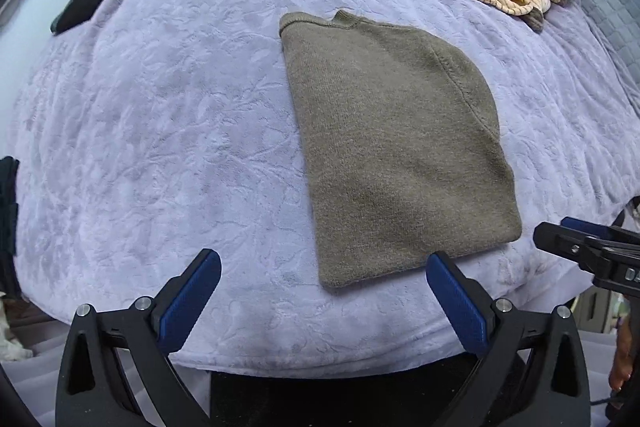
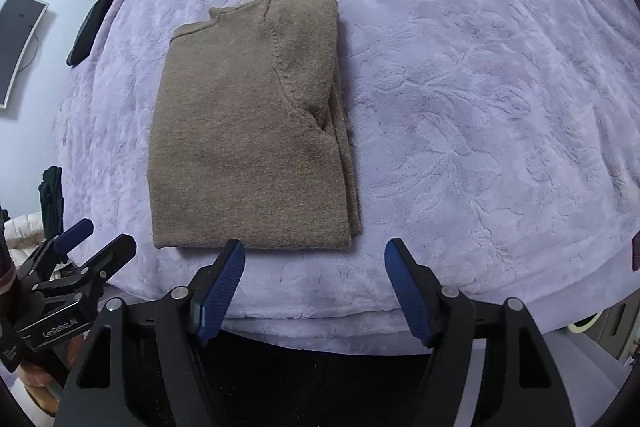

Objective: Fold small clothes

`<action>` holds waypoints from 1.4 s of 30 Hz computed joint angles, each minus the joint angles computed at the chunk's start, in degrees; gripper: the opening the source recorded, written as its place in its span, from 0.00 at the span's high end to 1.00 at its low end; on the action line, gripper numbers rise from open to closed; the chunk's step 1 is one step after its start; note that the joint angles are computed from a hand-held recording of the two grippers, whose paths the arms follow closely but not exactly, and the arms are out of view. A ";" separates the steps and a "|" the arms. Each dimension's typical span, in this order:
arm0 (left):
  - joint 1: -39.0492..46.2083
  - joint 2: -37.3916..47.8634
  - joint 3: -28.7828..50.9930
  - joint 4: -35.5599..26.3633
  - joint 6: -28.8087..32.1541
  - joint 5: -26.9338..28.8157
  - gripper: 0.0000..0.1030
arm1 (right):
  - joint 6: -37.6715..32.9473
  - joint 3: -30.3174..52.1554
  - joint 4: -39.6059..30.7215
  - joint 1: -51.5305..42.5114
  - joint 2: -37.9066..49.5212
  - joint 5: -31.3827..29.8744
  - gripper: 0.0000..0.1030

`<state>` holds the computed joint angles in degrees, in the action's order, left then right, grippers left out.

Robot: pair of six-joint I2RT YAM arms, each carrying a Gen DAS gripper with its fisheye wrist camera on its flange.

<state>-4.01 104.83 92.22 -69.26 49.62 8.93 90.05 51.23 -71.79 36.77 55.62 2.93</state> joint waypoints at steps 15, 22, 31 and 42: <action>-1.94 0.88 3.32 -2.67 -4.86 -1.52 0.00 | -6.45 12.43 -7.94 -3.18 8.64 3.83 0.00; -2.41 1.31 4.57 -2.73 -7.03 -2.56 0.00 | -6.92 13.99 -10.89 -4.23 10.38 3.37 0.00; -3.65 1.27 4.52 -2.43 -7.36 -3.43 0.00 | -8.96 15.15 -12.51 -6.37 11.74 3.47 0.00; -4.60 2.11 5.00 -2.52 -7.99 -4.26 0.00 | -11.50 14.81 -11.51 -8.83 12.27 2.81 0.00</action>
<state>-8.61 106.94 97.22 -71.78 41.63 4.67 78.55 66.04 -83.30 27.94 67.88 5.74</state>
